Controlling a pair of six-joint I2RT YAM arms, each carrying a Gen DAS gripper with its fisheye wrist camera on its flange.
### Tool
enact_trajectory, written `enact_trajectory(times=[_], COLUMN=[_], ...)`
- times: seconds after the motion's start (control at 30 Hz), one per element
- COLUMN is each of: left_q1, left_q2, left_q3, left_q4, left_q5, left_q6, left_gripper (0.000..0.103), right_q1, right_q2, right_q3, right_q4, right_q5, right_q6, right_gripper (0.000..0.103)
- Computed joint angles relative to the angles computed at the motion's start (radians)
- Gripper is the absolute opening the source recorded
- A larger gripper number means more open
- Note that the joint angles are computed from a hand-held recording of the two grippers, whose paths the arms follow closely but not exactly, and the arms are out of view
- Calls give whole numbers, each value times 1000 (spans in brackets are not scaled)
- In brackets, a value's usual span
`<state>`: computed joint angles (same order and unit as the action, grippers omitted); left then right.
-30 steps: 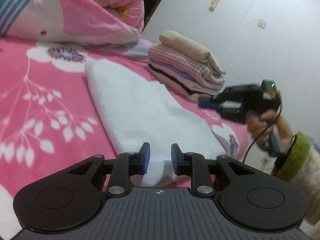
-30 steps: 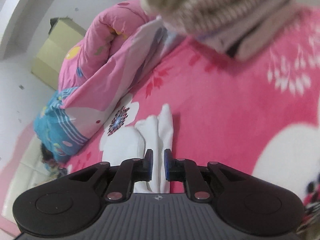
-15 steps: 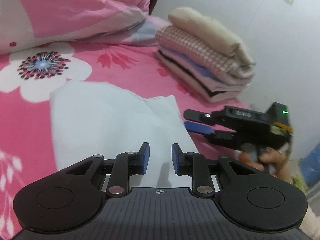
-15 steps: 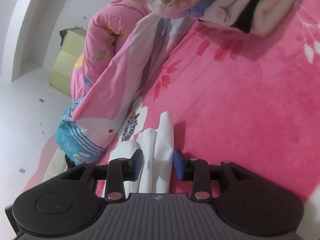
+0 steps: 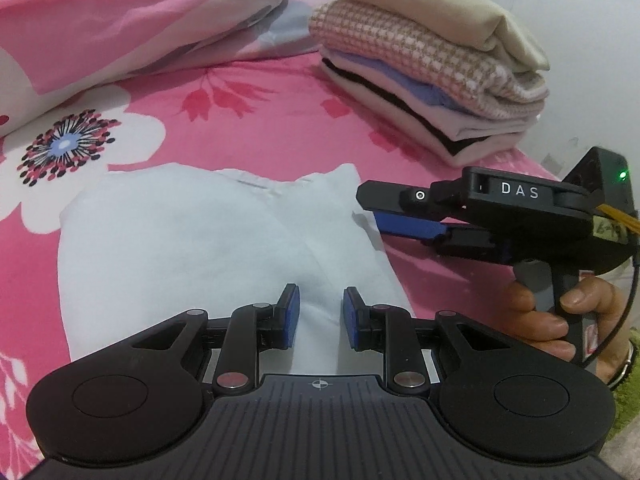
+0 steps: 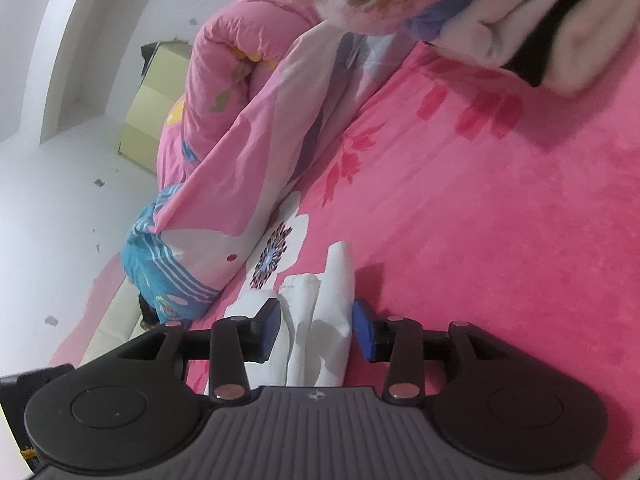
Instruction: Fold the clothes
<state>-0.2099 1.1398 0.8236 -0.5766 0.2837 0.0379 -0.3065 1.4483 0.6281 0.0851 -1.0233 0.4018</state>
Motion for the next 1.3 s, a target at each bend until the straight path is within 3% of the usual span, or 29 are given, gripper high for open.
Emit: enact_trajectory(times=[0.2, 0.33, 0.4, 0.47, 0.53, 0.8, 1.07, 1.3], left_q1=[-34, -38, -42, -45, -45, 24, 98, 131], left_q2=[-8, -24, -36, -49, -68, -162, -359, -428], left_q3=[-27, -54, -70, -88, -109, -197, -304, -339], left_q4=[50, 86, 104, 123, 144, 239, 333, 364], left_q5=[-48, -65, -72, -77, -77, 15, 95, 136], left_q6=[-25, -44, -50, -55, -60, -122, -178, -181], left_gripper=[18, 10, 7, 5, 3, 1, 1, 0], right_q1=[30, 64, 92, 126, 152, 204, 239, 297], right_q2=[-51, -90, -113, -139, -171, -293, -255, -184], right_q3=[-8, 4, 7, 0, -19, -68, 10, 101], right_q4=[-20, -74, -100, -110, -99, -79, -216, -366], right_q5=[39, 99, 153, 218, 267, 310, 287, 286], right_q6=[-73, -148, -191, -229, -259, -383, -529, -662], right_gripper=[43, 36, 29, 11, 2, 0, 0, 0])
